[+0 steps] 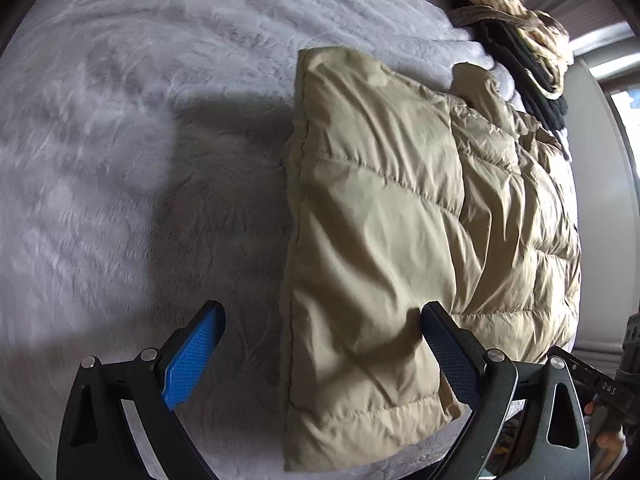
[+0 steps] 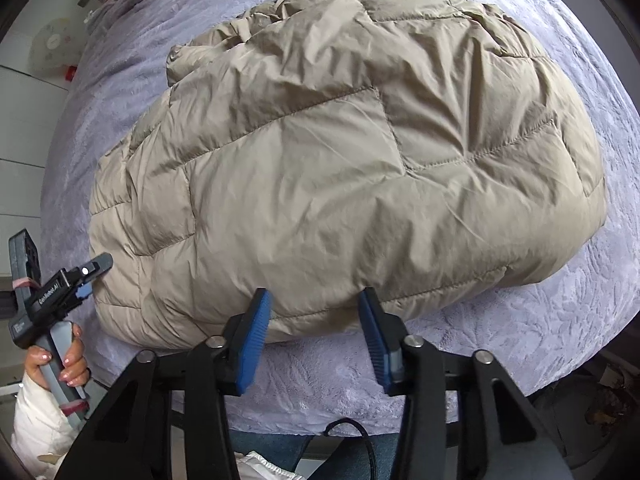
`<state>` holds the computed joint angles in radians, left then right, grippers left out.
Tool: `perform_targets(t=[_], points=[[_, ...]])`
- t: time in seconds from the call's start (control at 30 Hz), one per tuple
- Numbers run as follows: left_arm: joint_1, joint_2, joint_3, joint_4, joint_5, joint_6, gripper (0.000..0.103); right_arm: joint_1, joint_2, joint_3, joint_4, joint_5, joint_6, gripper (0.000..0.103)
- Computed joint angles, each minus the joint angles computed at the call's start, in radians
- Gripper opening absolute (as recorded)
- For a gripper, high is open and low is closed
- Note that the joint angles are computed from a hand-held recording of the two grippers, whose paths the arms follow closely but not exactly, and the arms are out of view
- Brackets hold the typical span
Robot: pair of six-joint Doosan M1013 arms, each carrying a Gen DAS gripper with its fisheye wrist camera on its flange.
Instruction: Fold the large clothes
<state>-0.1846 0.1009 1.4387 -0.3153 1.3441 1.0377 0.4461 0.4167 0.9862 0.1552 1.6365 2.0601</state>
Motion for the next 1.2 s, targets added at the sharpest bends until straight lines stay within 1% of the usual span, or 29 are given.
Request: perform_targets(t=[0.03, 0.07, 0.1, 0.17, 0.27, 0.37, 0.43, 0.5, 0.57, 0.6, 0.63, 0.67, 0.7, 0.73, 0.83, 0.93, 1.03, 1.1, 1.2], points=[[0.016, 0.004, 0.005, -0.039, -0.015, 0.046, 0.099, 0.002, 0.002, -0.001, -0.006, 0.007, -0.002, 0.037], [0.031, 0.009, 0.01, -0.074, -0.019, 0.076, 0.099, 0.004, 0.003, -0.003, -0.011, 0.013, -0.004, 0.035], [0.046, 0.014, 0.017, -0.117, -0.021, 0.102, 0.099, 0.004, 0.004, -0.003, -0.012, 0.017, -0.004, 0.035], [0.084, 0.029, 0.038, -0.245, -0.024, 0.167, 0.099, 0.003, 0.005, -0.002, -0.008, 0.023, -0.007, 0.035], [0.114, 0.05, 0.059, -0.38, -0.022, 0.257, 0.099, 0.003, 0.006, 0.0, -0.005, 0.029, -0.015, 0.035], [0.12, 0.077, 0.057, -0.466, -0.006, 0.335, 0.099, 0.004, 0.007, 0.003, -0.001, 0.03, -0.02, 0.035], [0.116, 0.098, 0.052, -0.517, 0.002, 0.365, 0.099, 0.006, 0.008, 0.004, 0.002, 0.029, -0.021, 0.035], [0.106, 0.116, 0.041, -0.531, 0.014, 0.375, 0.099, 0.006, 0.009, 0.0, 0.004, 0.027, -0.025, 0.035], [0.088, 0.136, 0.02, -0.512, 0.029, 0.376, 0.098, 0.004, 0.006, -0.003, 0.007, 0.012, -0.026, 0.035], [0.082, 0.14, 0.012, -0.498, 0.031, 0.375, 0.087, 0.002, 0.006, -0.007, 0.008, 0.001, -0.026, 0.035], [0.077, 0.143, 0.006, -0.491, 0.031, 0.38, 0.065, 0.0, 0.005, -0.015, 0.006, -0.014, -0.029, 0.035], [0.079, 0.145, 0.007, -0.522, 0.028, 0.391, 0.056, -0.002, 0.006, -0.025, -0.001, -0.032, -0.034, 0.035], [0.082, 0.144, 0.01, -0.542, 0.025, 0.394, 0.044, -0.003, 0.009, -0.035, -0.007, -0.046, -0.041, 0.035], [0.083, 0.141, 0.01, -0.555, 0.017, 0.4, 0.037, -0.005, 0.014, -0.047, -0.015, -0.066, -0.052, 0.035], [0.077, 0.135, -0.007, -0.532, 0.017, 0.383, 0.031, -0.014, 0.033, -0.07, -0.017, -0.126, -0.078, 0.035], [0.065, 0.134, -0.045, -0.493, 0.031, 0.339, 0.031, -0.019, 0.057, -0.077, -0.005, -0.198, -0.142, 0.035], [0.05, 0.131, -0.094, -0.464, 0.045, 0.302, 0.031, -0.013, 0.097, -0.095, -0.033, -0.223, -0.192, 0.033], [0.037, 0.132, -0.134, -0.454, 0.051, 0.284, 0.031, -0.022, 0.116, -0.097, -0.015, -0.233, -0.182, 0.033], [0.0, 0.137, -0.219, -0.41, 0.049, 0.262, 0.031, -0.04, 0.132, -0.091, 0.043, -0.238, -0.159, 0.033]])
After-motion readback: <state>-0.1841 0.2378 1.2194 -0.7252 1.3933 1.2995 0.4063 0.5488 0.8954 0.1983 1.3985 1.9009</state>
